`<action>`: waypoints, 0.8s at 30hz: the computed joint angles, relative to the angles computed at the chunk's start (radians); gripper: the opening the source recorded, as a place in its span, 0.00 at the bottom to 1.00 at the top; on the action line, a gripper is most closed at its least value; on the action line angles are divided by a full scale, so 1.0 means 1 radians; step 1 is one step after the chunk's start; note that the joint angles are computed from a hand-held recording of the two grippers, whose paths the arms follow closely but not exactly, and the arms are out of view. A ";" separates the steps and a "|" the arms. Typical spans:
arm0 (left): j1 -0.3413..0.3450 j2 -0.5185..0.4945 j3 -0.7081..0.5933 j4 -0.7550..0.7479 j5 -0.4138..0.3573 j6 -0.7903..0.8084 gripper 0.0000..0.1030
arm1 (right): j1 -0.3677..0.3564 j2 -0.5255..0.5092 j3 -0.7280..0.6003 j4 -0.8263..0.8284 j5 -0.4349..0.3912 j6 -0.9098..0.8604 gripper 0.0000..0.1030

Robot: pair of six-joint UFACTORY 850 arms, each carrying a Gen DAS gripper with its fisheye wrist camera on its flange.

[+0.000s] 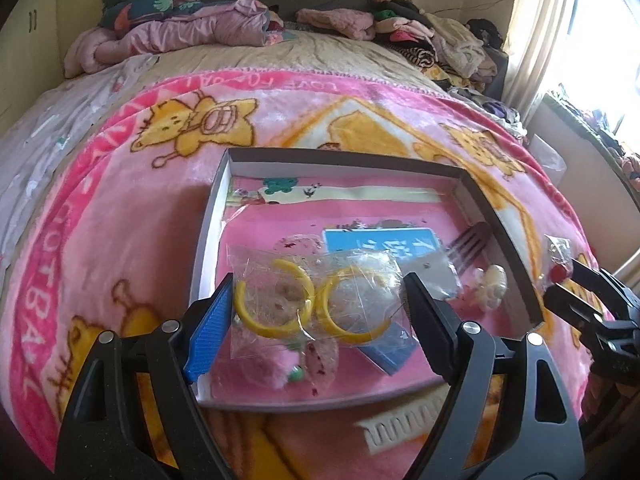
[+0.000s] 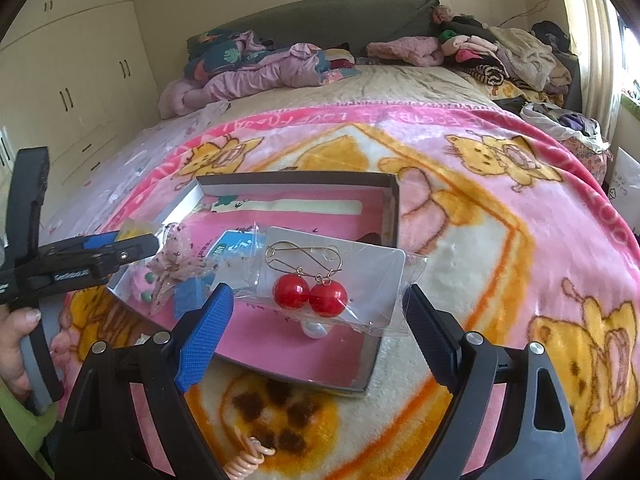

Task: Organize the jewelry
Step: 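Carry the bangle bag into the box with the left tool while the right tool carries the earring card, then open the right tool to drop the earring card while the left tool releases the bangle bag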

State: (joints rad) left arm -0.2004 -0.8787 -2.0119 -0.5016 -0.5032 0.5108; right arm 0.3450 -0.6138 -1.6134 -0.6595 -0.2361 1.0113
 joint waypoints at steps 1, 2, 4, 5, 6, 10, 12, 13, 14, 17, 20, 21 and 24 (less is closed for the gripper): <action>0.001 -0.009 -0.013 0.013 -0.005 -0.013 0.71 | 0.002 -0.009 -0.012 0.019 -0.002 -0.024 0.81; 0.002 -0.021 -0.031 0.028 -0.012 -0.028 0.71 | 0.003 -0.016 -0.021 0.040 -0.004 -0.048 0.81; 0.005 -0.040 -0.058 0.045 -0.022 -0.046 0.71 | 0.005 -0.033 -0.043 0.095 -0.007 -0.109 0.81; 0.008 -0.053 -0.077 0.060 -0.029 -0.062 0.71 | 0.008 -0.044 -0.057 0.128 -0.010 -0.147 0.81; 0.009 -0.061 -0.089 0.068 -0.033 -0.072 0.71 | 0.010 -0.055 -0.072 0.156 -0.015 -0.179 0.81; 0.018 -0.105 -0.152 0.105 -0.057 -0.115 0.71 | 0.022 -0.090 -0.123 0.240 -0.027 -0.283 0.81; 0.021 -0.123 -0.178 0.119 -0.070 -0.131 0.71 | 0.028 -0.113 -0.154 0.303 -0.036 -0.356 0.81; 0.024 -0.131 -0.190 0.118 -0.075 -0.133 0.71 | 0.031 -0.125 -0.171 0.327 -0.044 -0.385 0.81; 0.026 -0.135 -0.195 0.104 -0.082 -0.123 0.71 | 0.034 -0.135 -0.185 0.342 -0.051 -0.405 0.81; 0.027 -0.141 -0.204 0.093 -0.085 -0.109 0.71 | 0.041 -0.163 -0.225 0.384 -0.069 -0.458 0.81; 0.028 -0.145 -0.212 0.090 -0.094 -0.114 0.71 | 0.048 -0.188 -0.260 0.417 -0.088 -0.504 0.81; 0.028 -0.149 -0.219 0.089 -0.098 -0.115 0.71 | 0.049 -0.194 -0.267 0.424 -0.093 -0.512 0.82; 0.029 -0.152 -0.223 0.087 -0.101 -0.113 0.71 | 0.051 -0.210 -0.289 0.459 -0.112 -0.543 0.83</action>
State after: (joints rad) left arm -0.1716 -1.0302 -2.2346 -0.4146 -0.6044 0.3979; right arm 0.3964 -0.8238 -1.9021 -0.2008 -0.3478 0.4684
